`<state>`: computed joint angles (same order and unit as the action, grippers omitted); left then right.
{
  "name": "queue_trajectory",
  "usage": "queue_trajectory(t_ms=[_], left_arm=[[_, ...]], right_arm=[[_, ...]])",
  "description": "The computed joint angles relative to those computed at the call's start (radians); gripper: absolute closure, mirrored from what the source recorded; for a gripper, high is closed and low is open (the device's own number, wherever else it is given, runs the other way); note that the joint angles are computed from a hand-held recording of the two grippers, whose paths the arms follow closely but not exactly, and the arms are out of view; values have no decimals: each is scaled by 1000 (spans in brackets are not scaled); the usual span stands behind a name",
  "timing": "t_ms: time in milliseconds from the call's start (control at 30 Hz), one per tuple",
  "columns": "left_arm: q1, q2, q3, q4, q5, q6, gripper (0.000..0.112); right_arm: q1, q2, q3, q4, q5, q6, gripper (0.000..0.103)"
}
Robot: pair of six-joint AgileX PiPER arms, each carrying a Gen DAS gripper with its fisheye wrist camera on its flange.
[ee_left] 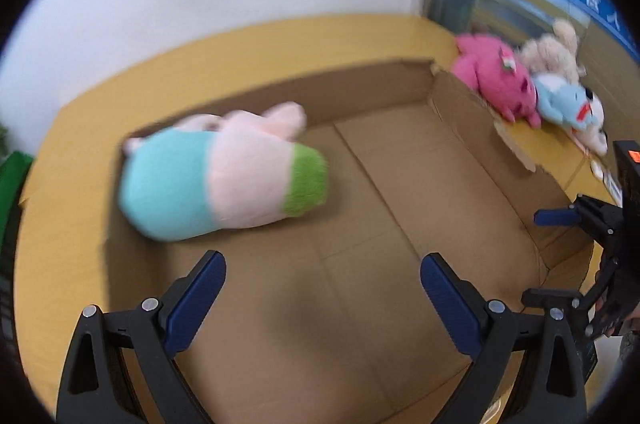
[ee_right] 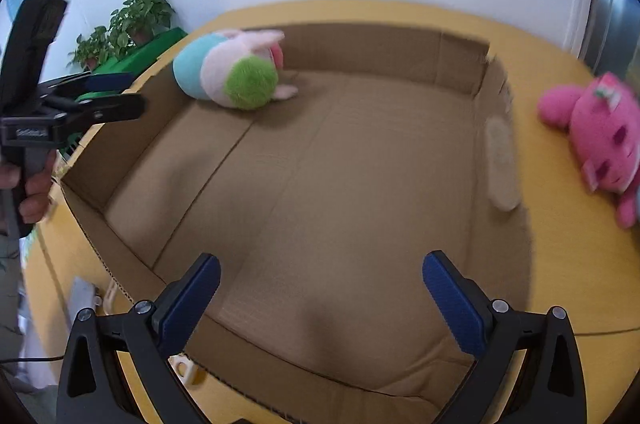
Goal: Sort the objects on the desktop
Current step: 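Open both grippers to release the pig and push it against the box wall, then move both grippers to the black charger box and close on it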
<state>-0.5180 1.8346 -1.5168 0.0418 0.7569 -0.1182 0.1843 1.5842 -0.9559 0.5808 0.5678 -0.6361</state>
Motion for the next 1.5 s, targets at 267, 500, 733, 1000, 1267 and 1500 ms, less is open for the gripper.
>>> queue_trajectory(t_ms=[267, 500, 733, 1000, 1267, 1500], left_arm=[[52, 382, -452, -73, 244, 58, 13], [162, 479, -540, -40, 274, -115, 14], [138, 336, -336, 18, 179, -152, 14], [-87, -214, 240, 468, -42, -529, 14], [-378, -630, 539, 772, 80, -923, 11], [-556, -793, 696, 703, 161, -1077, 11]], right_arm=[[24, 34, 5, -172, -48, 106, 0], [23, 30, 15, -159, -53, 96, 0], [30, 18, 23, -154, -48, 84, 0], [0, -205, 134, 70, -91, -71, 0], [-108, -630, 294, 125, 42, -58, 0], [-645, -916, 496, 205, 529, -357, 0]])
